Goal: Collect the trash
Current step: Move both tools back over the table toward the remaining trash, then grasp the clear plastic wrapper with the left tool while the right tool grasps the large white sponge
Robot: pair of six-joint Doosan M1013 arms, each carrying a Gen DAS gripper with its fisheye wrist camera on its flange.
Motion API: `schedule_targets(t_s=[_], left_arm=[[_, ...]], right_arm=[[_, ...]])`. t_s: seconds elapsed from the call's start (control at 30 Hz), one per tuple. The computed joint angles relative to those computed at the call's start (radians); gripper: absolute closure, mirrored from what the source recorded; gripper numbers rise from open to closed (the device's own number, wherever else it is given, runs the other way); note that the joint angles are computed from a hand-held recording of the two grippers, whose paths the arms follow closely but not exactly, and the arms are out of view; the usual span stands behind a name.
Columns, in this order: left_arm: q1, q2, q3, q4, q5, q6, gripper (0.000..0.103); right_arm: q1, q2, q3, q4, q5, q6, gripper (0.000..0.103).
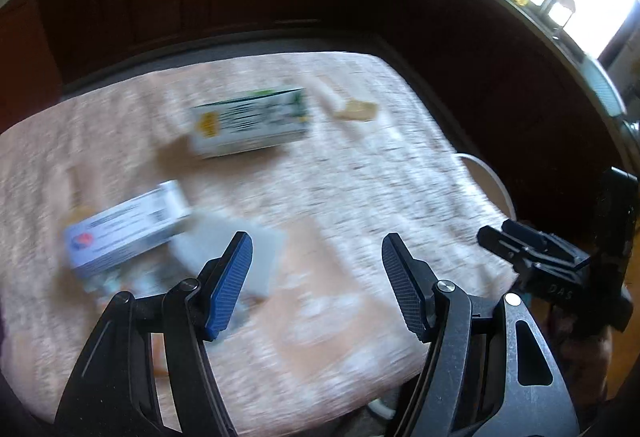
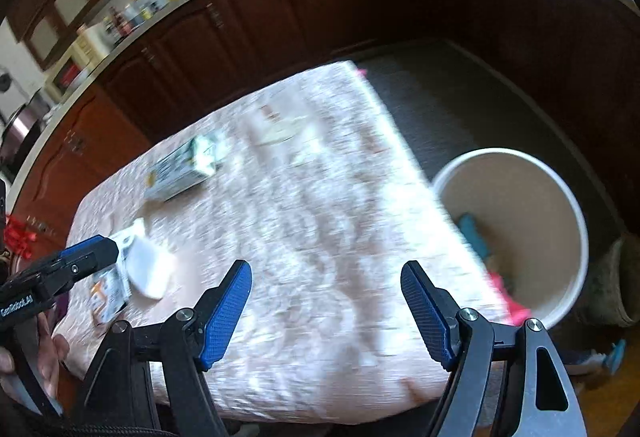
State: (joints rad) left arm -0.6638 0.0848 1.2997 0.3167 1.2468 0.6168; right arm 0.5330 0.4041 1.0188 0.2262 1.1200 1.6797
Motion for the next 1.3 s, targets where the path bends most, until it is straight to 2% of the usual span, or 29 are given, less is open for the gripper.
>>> schedule_targets(t_s=[0.2, 0.23, 0.3, 0.47, 0.63, 0.9, 1.07, 1.1, 1.17, 1.3], left_arm=[[0.033, -0.083, 0.108, -0.032, 0.055, 0.024, 0.036], [0.039, -0.093, 0.122, -0.041, 0.06, 0.028, 0.033], [0.049, -0.111, 0.146, -0.064, 0.06, 0.039, 0.027], [0.059, -0.128, 0.18, -0.07, 0.082, 0.047, 0.026], [0.095, -0.162, 0.223, -0.091, 0.056, 0.016, 0.026], [0.164, -0.173, 0.257, -0.067, 0.053, -0.074, 0.026], [0.198, -0.151, 0.259, -0.083, 0.023, -0.048, 0.027], [0.204, -0.147, 0.257, -0.091, 0.013, -0.037, 0.029], [0.223, -0.134, 0.251, -0.127, -0.003, -0.004, 0.049], [0.24, -0.12, 0.239, -0.157, -0.021, 0.029, 0.071]], right_arm=[[0.047, 0.039, -0.045, 0.025, 0.054, -0.075, 0.028], [0.053, 0.043, -0.05, 0.025, 0.059, -0.084, 0.028], [0.063, 0.053, -0.061, 0.03, 0.067, -0.098, 0.028], [0.087, 0.091, -0.111, 0.05, 0.107, -0.132, 0.028], [0.108, 0.114, -0.146, 0.044, 0.14, -0.163, 0.028], [0.122, 0.155, -0.199, 0.057, 0.166, -0.163, 0.028], [0.139, 0.192, -0.247, 0.077, 0.175, -0.233, 0.028], [0.143, 0.203, -0.263, 0.076, 0.191, -0.258, 0.028], [0.149, 0.226, -0.294, 0.1, 0.236, -0.322, 0.028], [0.162, 0.244, -0.316, 0.103, 0.264, -0.409, 0.028]])
